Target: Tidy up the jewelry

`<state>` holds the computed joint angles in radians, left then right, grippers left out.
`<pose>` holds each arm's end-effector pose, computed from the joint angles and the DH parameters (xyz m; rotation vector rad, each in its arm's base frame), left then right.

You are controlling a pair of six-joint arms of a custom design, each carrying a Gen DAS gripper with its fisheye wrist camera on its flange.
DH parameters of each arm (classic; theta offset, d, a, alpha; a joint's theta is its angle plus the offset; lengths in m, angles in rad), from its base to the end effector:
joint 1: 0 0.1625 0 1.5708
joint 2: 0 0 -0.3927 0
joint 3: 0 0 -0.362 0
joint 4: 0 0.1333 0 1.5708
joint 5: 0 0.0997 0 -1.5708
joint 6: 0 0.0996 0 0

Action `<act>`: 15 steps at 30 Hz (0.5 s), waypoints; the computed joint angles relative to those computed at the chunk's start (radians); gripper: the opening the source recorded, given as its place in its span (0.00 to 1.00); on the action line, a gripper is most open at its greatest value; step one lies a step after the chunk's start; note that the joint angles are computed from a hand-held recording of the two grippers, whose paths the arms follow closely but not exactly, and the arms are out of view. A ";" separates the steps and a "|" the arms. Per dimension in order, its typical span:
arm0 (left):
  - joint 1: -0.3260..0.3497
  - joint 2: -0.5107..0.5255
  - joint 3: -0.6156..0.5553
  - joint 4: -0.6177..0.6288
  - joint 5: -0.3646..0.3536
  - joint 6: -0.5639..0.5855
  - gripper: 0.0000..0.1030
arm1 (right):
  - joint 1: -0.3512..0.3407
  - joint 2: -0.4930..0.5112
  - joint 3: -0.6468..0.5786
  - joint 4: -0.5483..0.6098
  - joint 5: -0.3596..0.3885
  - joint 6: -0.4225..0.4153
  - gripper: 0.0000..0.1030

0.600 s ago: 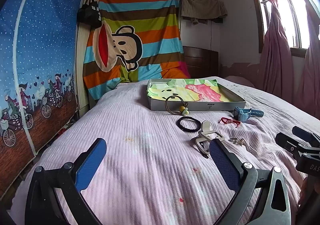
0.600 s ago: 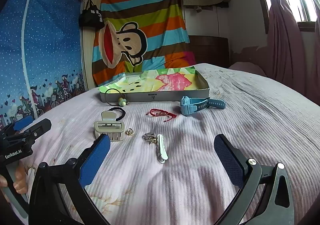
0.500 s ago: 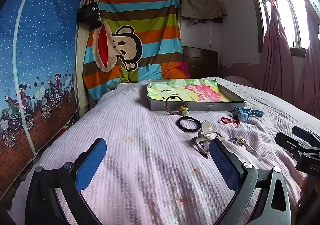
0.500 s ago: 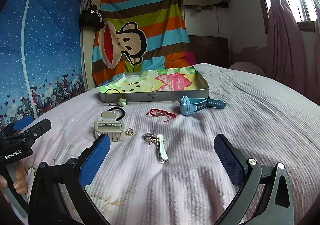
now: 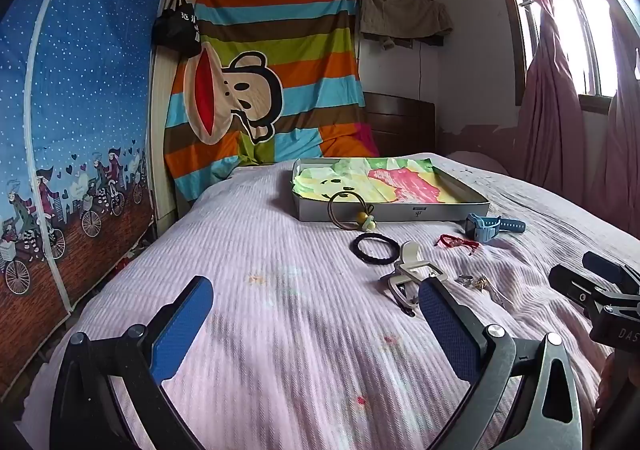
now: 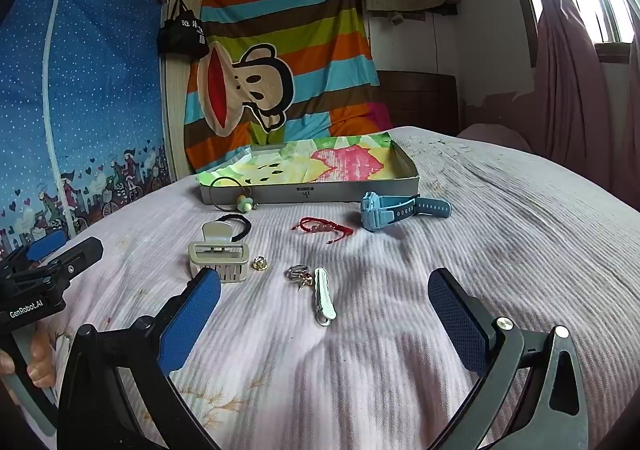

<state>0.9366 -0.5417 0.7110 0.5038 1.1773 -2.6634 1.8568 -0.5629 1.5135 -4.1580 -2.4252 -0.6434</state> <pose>-0.2785 -0.6680 0.1687 1.1380 2.2942 -1.2637 0.2254 -0.5604 0.1813 0.0213 -1.7523 1.5289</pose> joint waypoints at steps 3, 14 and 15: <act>0.000 0.000 0.000 0.001 0.001 0.002 1.00 | 0.000 0.000 0.000 0.000 0.000 0.000 0.99; 0.000 -0.001 0.001 0.001 0.001 0.002 1.00 | 0.000 0.000 -0.001 0.001 0.001 0.001 0.99; -0.001 -0.001 0.001 0.000 0.001 0.002 1.00 | 0.000 0.000 -0.001 0.001 0.001 0.001 0.99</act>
<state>0.9359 -0.5423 0.7124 0.5039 1.1780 -2.6614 1.8567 -0.5629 1.5126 -4.1568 -2.4245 -0.6424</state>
